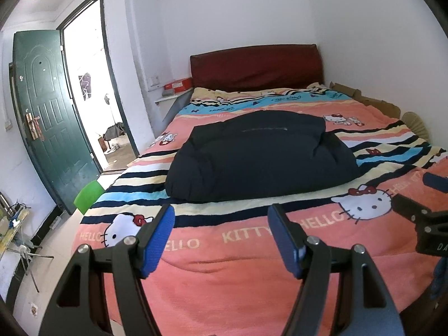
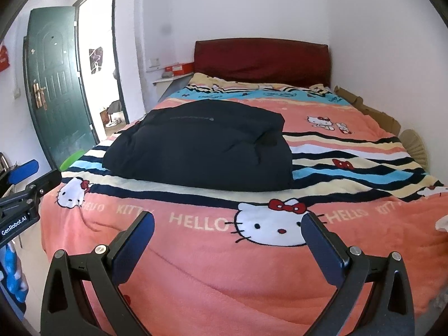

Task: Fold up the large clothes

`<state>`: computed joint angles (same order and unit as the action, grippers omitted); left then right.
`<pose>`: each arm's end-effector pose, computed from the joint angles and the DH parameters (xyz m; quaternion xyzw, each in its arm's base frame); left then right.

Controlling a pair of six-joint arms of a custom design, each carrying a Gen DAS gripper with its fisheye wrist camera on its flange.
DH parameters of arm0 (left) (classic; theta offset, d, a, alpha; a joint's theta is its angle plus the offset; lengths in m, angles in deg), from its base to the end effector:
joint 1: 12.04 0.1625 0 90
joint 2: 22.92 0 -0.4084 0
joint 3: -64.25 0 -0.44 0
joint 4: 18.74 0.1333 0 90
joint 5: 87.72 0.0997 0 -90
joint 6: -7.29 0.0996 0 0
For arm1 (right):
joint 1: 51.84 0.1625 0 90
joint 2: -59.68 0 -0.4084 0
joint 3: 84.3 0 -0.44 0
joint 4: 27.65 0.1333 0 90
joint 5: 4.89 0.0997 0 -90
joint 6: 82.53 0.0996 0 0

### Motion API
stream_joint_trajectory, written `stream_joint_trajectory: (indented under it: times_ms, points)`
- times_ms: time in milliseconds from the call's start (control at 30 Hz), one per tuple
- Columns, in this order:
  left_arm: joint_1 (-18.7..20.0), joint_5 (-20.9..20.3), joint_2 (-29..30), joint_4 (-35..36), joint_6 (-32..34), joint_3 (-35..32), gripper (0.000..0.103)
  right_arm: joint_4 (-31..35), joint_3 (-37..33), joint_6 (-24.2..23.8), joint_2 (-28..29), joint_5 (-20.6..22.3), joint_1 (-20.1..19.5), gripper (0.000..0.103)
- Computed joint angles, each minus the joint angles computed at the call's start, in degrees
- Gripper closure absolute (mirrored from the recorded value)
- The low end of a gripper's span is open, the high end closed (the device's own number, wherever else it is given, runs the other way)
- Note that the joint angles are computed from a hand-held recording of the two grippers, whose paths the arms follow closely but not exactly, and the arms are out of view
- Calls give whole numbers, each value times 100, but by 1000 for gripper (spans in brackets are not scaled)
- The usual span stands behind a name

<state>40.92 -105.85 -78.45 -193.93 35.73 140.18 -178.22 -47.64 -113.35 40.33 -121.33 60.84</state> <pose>-0.2482 -0.7073 0.4228 0.1053 0.7451 -0.4697 0.4616 0.4442 -0.8322 0.1703 0.3320 -0.8460 0.3428 0.2375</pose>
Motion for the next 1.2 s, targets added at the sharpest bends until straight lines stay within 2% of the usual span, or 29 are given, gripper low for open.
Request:
stream_joint_trajectory:
  times_ms: [867, 1200]
  points:
    - [44, -146, -95, 422, -404, 83, 35, -8, -62, -107, 66, -40, 0, 0]
    - [93, -338, -254, 717, -871, 239, 35, -6, -55, -138, 62, -75, 2, 0]
